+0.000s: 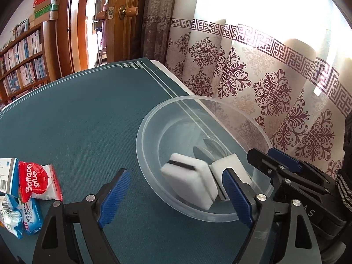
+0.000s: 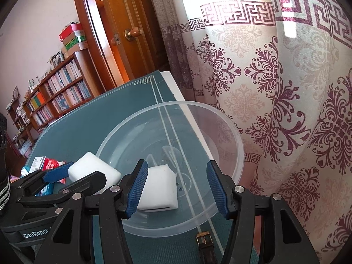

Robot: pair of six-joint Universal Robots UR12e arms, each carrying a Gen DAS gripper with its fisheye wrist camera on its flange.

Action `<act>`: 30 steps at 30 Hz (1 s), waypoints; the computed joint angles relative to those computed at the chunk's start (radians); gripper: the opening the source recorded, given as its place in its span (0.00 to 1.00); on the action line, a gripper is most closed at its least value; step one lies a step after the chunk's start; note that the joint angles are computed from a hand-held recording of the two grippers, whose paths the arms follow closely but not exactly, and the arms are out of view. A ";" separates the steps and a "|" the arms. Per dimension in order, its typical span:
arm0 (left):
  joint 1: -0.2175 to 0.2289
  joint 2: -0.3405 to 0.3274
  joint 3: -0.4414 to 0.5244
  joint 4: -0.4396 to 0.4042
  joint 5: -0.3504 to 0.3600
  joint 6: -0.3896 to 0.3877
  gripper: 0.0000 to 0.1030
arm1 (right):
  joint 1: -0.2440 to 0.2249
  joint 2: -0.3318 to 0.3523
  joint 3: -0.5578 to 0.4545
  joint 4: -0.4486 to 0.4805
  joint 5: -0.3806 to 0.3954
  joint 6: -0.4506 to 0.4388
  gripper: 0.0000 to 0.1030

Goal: Organize objects
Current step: 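Lower both sponges into the bowl and open both tools, then withdraw both open tools from the bowl back toward the pile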

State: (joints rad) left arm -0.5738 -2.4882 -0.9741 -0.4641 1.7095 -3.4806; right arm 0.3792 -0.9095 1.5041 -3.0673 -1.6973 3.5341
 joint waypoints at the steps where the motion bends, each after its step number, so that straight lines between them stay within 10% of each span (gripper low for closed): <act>1: 0.002 0.004 -0.009 0.005 0.000 -0.012 0.86 | 0.000 0.000 0.000 -0.001 -0.002 0.001 0.56; 30: -0.014 0.097 -0.205 0.065 0.273 -0.149 0.87 | 0.023 0.011 -0.010 -0.003 0.019 -0.033 0.56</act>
